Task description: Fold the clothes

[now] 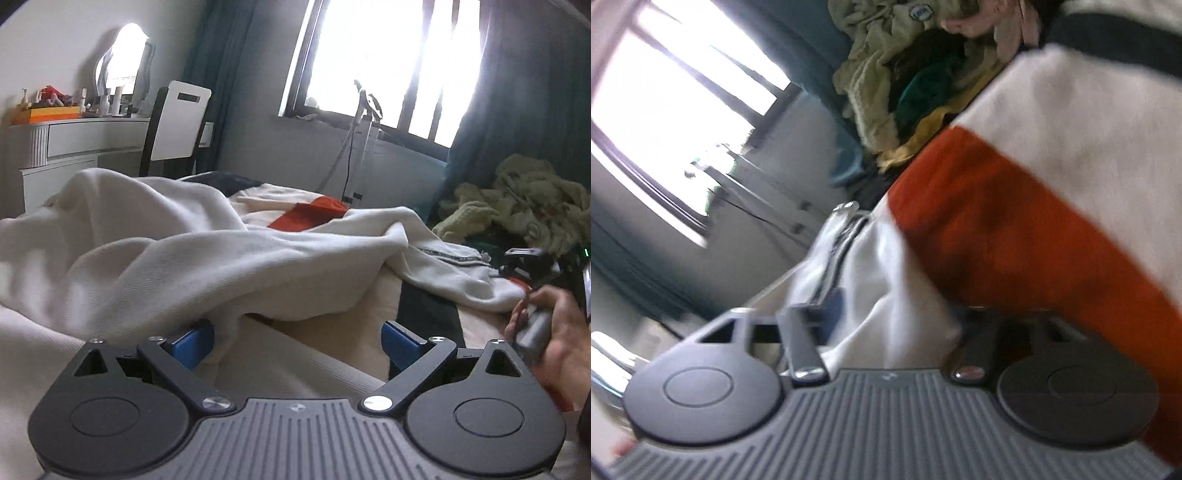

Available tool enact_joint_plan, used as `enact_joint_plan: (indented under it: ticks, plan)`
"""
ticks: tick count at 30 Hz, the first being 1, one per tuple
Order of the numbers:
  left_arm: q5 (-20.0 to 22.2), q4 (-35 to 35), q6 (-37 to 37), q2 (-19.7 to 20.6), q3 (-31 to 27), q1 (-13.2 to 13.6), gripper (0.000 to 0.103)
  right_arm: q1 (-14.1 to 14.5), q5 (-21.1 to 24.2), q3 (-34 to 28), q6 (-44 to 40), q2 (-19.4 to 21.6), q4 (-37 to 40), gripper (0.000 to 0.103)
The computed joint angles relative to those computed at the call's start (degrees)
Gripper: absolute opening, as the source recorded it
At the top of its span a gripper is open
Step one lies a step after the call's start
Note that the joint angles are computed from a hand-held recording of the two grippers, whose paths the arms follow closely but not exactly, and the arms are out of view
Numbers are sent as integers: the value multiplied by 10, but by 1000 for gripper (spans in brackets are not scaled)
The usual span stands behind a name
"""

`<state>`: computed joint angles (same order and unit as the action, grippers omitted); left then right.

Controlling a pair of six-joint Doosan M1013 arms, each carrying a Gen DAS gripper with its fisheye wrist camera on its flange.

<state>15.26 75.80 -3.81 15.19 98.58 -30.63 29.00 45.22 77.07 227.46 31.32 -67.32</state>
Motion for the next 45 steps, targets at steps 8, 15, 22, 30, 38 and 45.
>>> enact_joint_plan:
  ticks: [8,15,22,30,38,45]
  plan:
    - [-7,93,-72,1,2,1,100,6,99,34,-44,-47,-11,11]
    - [-1,143,-116,-8,9,-2,100,13,166,172,14,-150,-17,11]
    - [-39,-51,30,-7,-2,14,99,17,148,288,103,-216,-14,11]
    - [-38,-350,252,14,-36,37,61,32,137,330,111,-241,-62,11]
    - [-60,-498,348,3,-33,60,8,44,182,352,136,-268,-60,8]
    - [-23,-558,460,-33,-9,56,8,48,276,368,109,-277,54,3]
